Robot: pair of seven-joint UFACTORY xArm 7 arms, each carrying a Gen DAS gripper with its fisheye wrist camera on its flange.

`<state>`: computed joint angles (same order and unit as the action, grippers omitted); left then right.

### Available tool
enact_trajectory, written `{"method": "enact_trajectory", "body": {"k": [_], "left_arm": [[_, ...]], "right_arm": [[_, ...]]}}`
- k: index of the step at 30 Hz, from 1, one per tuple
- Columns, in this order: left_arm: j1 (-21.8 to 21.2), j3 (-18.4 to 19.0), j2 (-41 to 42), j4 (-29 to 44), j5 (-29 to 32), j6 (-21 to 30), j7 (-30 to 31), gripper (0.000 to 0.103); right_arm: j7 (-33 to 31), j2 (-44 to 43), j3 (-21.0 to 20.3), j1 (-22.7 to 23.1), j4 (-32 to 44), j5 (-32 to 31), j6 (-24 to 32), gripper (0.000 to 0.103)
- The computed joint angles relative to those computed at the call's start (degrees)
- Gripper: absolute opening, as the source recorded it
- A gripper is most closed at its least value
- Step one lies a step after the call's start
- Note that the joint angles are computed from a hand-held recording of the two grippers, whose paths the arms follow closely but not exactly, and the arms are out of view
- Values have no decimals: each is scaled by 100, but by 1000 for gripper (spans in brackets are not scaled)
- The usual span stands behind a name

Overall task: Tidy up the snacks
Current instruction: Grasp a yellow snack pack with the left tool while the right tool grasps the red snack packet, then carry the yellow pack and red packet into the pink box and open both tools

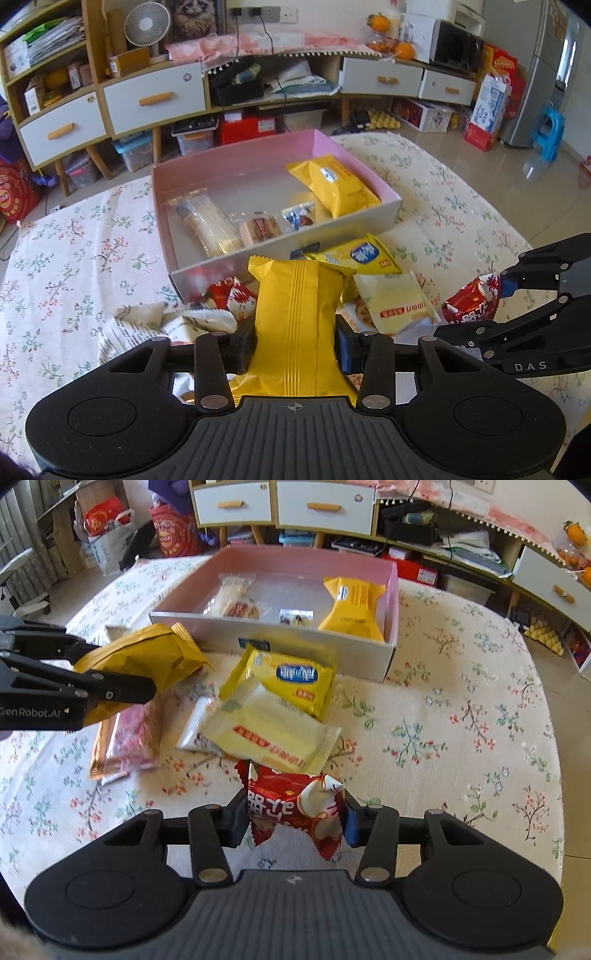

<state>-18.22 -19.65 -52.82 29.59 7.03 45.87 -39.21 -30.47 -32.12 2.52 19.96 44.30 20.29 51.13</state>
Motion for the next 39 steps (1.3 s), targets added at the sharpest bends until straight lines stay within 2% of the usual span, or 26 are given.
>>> {"method": "enact_trajectory", "body": {"k": [6, 14, 19, 29, 39], "left_arm": [[219, -20, -109, 46, 87, -61, -207, 40], [722, -38, -17, 119, 315, -179, -565, 39], [1082, -19, 397, 283, 584, -490, -745, 40], [1605, 30, 1548, 675, 1226, -1351, -869, 40], [1969, -42, 2474, 1025, 2052, -1754, -1355, 40]], "right_arm": [[161, 186, 36, 28, 270, 126, -158, 45], [571, 713, 124, 107, 815, 380, -401, 45], [785, 1065, 175, 147, 1082, 597, -625, 45], [1073, 1983, 365, 155, 1614, 731, -1414, 45], [1166, 2614, 505, 78, 1983, 758, -1817, 44]]}}
